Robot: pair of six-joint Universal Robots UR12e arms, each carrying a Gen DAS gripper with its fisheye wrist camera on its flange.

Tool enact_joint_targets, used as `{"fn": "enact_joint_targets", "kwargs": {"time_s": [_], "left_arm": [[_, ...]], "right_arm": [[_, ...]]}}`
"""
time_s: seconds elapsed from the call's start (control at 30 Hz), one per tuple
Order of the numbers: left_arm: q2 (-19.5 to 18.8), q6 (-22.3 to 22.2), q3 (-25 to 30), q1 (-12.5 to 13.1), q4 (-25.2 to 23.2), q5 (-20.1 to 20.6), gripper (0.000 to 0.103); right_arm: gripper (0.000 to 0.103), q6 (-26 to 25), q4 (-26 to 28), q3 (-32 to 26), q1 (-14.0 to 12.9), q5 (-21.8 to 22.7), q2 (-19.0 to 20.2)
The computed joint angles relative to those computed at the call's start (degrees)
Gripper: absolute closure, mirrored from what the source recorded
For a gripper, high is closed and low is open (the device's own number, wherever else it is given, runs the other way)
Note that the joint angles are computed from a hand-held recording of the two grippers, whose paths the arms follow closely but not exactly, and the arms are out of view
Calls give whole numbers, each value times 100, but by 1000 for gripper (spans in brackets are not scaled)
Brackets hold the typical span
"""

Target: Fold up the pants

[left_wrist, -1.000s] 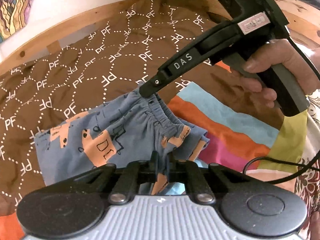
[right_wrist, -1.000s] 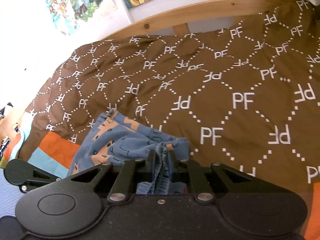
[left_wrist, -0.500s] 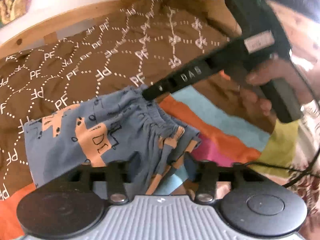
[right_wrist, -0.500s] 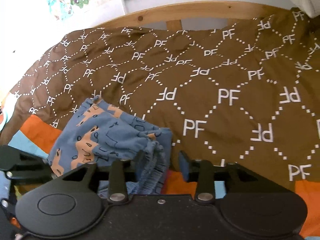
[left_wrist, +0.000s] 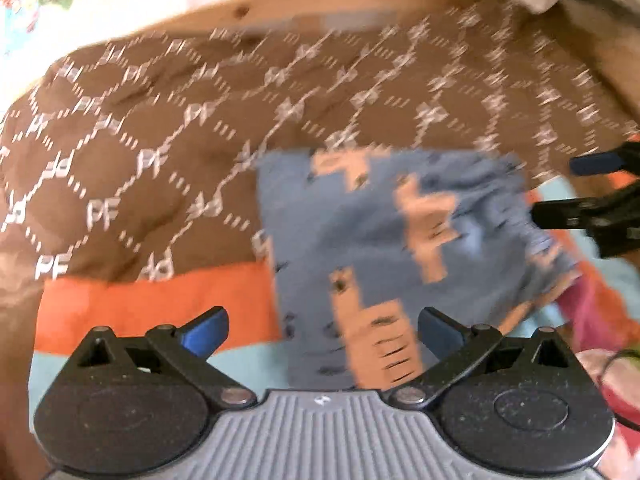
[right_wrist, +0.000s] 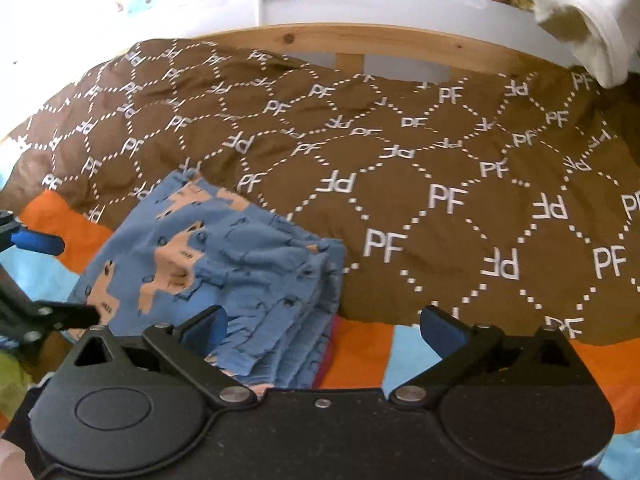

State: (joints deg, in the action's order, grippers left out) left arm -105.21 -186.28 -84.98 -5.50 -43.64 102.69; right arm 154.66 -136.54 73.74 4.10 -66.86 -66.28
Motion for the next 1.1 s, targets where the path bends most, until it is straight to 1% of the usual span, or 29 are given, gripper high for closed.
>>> {"fn": "enact_joint_targets", "kwargs": {"time_s": [0.07, 0.1, 0.17, 0.27, 0.4, 0.5, 0.57, 0.67, 0.8, 0.87, 0.97, 1.03, 1.1], "left_arm": [[-70, -10, 73, -14, -195, 93, 0], [-85, -21, 80, -17, -268, 129, 0], [-104, -105, 76, 0, -319, 74, 0], [-74, -311, 48, 30, -372, -45, 0], [-45, -529, 62, 96, -520, -239, 0], [-22, -568, 103, 121, -645, -323, 0], [-22, -569, 131, 132, -652, -328, 0], [-68, -554, 219, 125, -606, -191, 0], [-205, -591, 384, 152, -417, -139, 0], [-311, -572, 482, 154, -294, -49, 0], [-472, -407, 591, 179, -171, 65, 0], [-566, -268, 656, 214, -256, 109, 0], [-568, -299, 626, 292, -243, -125, 0]], "right_arm": [[1, -174, 4, 44, 51, -106, -16], [1, -290, -18, 76, 88, -251, -27], [1, -543, -40, 131, 149, -551, -38], [1, -598, 3, 169, 134, -555, -58], [1, -622, 212, 72, 109, -522, -50], [1, -646, 74, 42, 107, -578, -56], [1, -577, -6, -19, 82, -461, -29], [1, -452, -13, -211, 62, -218, 91], [1, -510, 40, -502, 67, 106, 338], [1, -577, 163, -670, 106, 46, 479], [1, -491, 331, -884, 140, -104, 669], [1, -389, 711, -1112, 119, -83, 815], [1, -377, 1030, -1306, 83, -31, 928]]}}
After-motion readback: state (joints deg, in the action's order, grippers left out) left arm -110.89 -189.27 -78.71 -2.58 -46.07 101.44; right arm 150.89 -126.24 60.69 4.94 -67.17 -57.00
